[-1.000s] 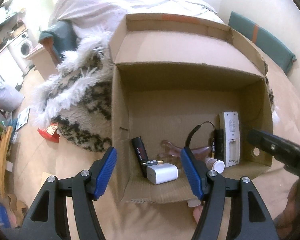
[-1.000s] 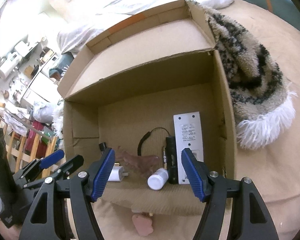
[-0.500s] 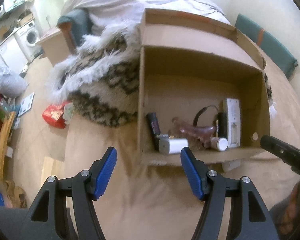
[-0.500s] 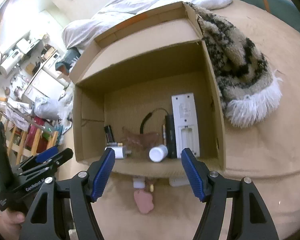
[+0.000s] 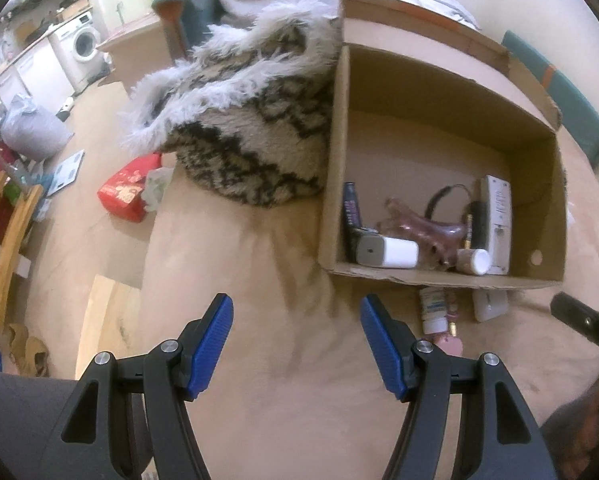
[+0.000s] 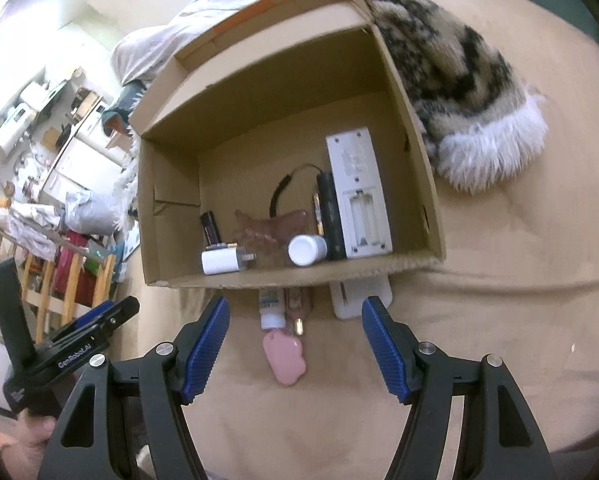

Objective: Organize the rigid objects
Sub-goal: 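Withdraw both open tools from the box toward the remaining items, then grasp the pink keychain with the right tool while the left tool grasps the white pill bottle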

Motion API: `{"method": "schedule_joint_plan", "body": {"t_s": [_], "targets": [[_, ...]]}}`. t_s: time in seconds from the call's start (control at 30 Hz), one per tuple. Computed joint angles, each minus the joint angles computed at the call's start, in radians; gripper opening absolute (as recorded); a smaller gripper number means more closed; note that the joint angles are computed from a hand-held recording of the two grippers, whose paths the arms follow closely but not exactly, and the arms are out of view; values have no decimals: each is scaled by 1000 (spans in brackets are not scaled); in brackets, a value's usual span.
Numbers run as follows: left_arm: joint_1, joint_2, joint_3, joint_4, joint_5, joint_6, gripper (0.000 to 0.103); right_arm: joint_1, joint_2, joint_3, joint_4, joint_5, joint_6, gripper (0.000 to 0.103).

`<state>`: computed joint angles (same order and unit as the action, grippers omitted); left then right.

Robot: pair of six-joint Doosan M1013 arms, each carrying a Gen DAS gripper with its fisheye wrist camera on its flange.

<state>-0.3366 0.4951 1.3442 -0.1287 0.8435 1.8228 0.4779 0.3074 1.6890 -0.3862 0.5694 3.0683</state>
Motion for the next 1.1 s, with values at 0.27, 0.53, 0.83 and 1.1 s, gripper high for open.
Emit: {"method": "schedule_joint_plan", "body": {"t_s": [0.27,0.53,0.83,1.1], "targets": [[6,26,-35,-13,61,-40,63,-45,38,10,314,-47,-203,72],[7,48,-66,-32,132,-64,63,-47,161,-127,513,128,-528,72],[1,47,-57,-2,128,-68,63,9,271,-284,307,335,-541,67],[-16,48,-40,76,97,-90,63,21,255,-275,306,319,-564,39]]}}
